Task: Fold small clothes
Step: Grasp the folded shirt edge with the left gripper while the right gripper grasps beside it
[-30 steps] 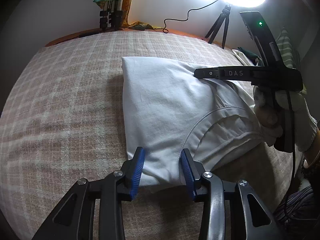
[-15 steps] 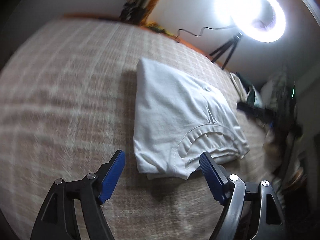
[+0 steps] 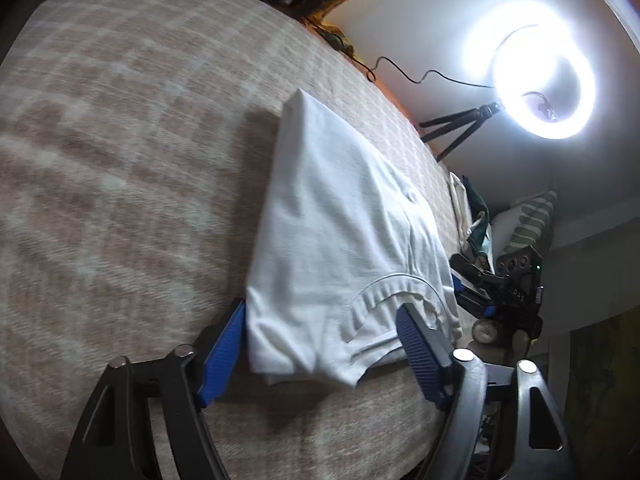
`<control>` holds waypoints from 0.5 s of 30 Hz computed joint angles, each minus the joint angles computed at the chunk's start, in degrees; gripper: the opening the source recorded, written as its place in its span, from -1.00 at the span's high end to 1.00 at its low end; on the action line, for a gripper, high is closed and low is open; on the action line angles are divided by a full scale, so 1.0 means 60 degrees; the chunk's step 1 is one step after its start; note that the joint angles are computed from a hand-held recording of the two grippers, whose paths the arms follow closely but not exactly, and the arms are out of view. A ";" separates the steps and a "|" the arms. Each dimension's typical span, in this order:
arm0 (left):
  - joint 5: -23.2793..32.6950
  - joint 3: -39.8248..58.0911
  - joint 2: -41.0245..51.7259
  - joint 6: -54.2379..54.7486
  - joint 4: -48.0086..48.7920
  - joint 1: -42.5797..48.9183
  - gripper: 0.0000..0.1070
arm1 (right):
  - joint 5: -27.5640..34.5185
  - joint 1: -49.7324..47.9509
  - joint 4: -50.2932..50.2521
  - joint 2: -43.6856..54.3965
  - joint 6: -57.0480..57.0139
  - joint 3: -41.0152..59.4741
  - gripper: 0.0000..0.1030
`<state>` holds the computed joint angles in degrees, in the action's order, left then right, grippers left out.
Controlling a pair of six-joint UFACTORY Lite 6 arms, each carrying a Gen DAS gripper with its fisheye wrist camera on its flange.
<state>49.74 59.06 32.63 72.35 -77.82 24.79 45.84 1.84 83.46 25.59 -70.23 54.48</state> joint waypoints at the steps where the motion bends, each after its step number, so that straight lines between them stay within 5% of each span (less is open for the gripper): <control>1: -0.0052 0.0128 0.0083 -0.0028 -0.0046 -0.0099 -0.30 | -0.0027 0.0115 0.0048 0.0026 -0.0044 0.0029 0.06; 4: -0.0227 0.0349 0.0172 -0.0315 0.0143 -0.0276 0.15 | -0.0277 0.0514 0.0110 0.0107 0.0045 0.0206 0.20; 5: -0.0341 0.0400 0.0219 -0.0389 0.0115 -0.0350 0.30 | -0.0269 0.0628 -0.0001 0.0242 0.0233 0.0335 0.45; 8: -0.0792 0.0388 0.0128 -0.0481 0.0119 -0.0594 0.68 | -0.0847 0.0991 -0.0214 0.0150 0.0524 0.0399 0.72; 15: -0.1763 -0.0389 -0.0979 0.0290 -0.0188 -0.0973 0.80 | -0.1881 0.1634 -0.1170 -0.0810 0.1578 0.0293 0.82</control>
<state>39.17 56.73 26.76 74.09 -78.94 18.95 34.56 11.65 76.44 20.73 -60.77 56.24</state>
